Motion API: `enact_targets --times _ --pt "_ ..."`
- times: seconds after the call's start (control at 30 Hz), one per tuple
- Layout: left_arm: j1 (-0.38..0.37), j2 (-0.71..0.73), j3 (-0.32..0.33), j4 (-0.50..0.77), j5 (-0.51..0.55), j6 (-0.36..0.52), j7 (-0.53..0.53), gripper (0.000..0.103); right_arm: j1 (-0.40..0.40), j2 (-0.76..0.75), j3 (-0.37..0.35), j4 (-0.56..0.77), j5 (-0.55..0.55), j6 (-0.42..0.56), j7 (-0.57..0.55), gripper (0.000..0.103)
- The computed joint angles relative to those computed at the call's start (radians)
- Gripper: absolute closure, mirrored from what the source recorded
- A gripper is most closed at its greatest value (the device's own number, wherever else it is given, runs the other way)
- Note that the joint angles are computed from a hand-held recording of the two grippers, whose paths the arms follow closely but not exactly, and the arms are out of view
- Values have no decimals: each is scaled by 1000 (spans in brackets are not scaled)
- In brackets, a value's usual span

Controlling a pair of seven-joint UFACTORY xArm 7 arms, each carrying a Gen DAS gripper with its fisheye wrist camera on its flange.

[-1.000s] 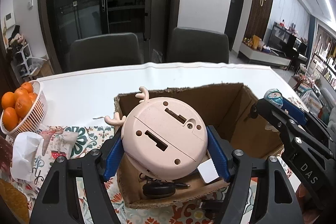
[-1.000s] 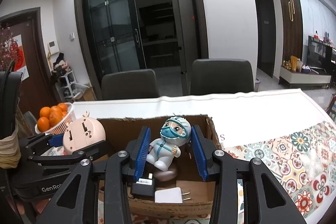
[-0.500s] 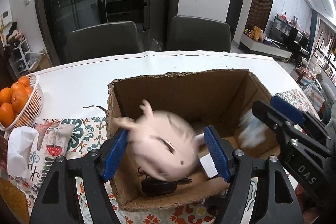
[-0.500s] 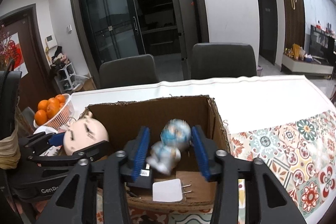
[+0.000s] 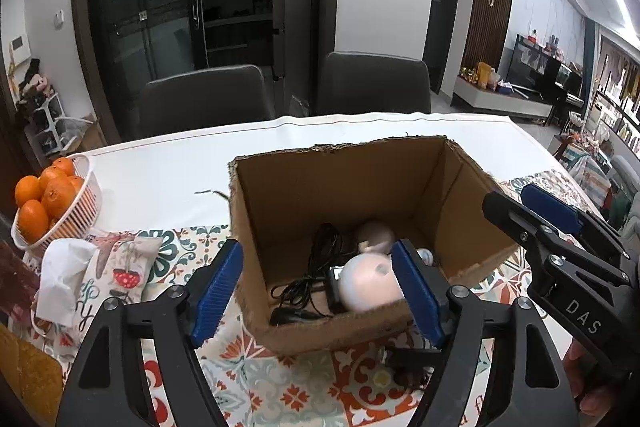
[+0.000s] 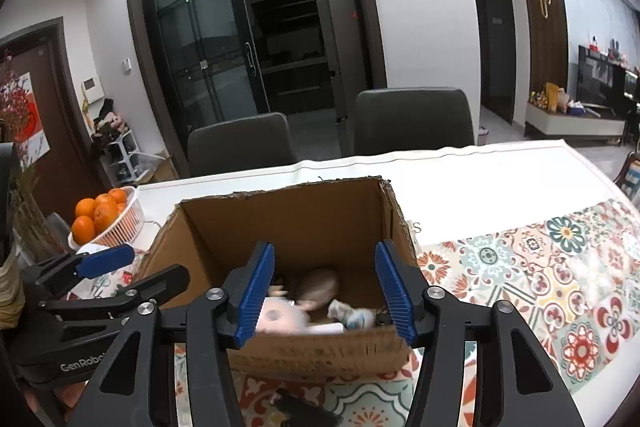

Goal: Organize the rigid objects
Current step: 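Open both tools to drop the pink device and figurine into the box, then withdraw both tools and move toward the white charger and black keychain device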

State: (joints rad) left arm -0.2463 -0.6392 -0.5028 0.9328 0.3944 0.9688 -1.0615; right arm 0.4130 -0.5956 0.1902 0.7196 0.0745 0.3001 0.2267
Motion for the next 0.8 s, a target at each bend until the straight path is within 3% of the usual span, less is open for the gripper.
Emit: enact_targets --times 0.3,0.8 --pt "-24 -92 -29 -33 -24 53 -7 24 22 -74 3 -37 8 31 9 44" --pt "-57 -217 -68 -112 -104 95 -13 17 38 -190 38 -124 13 67 80 29"
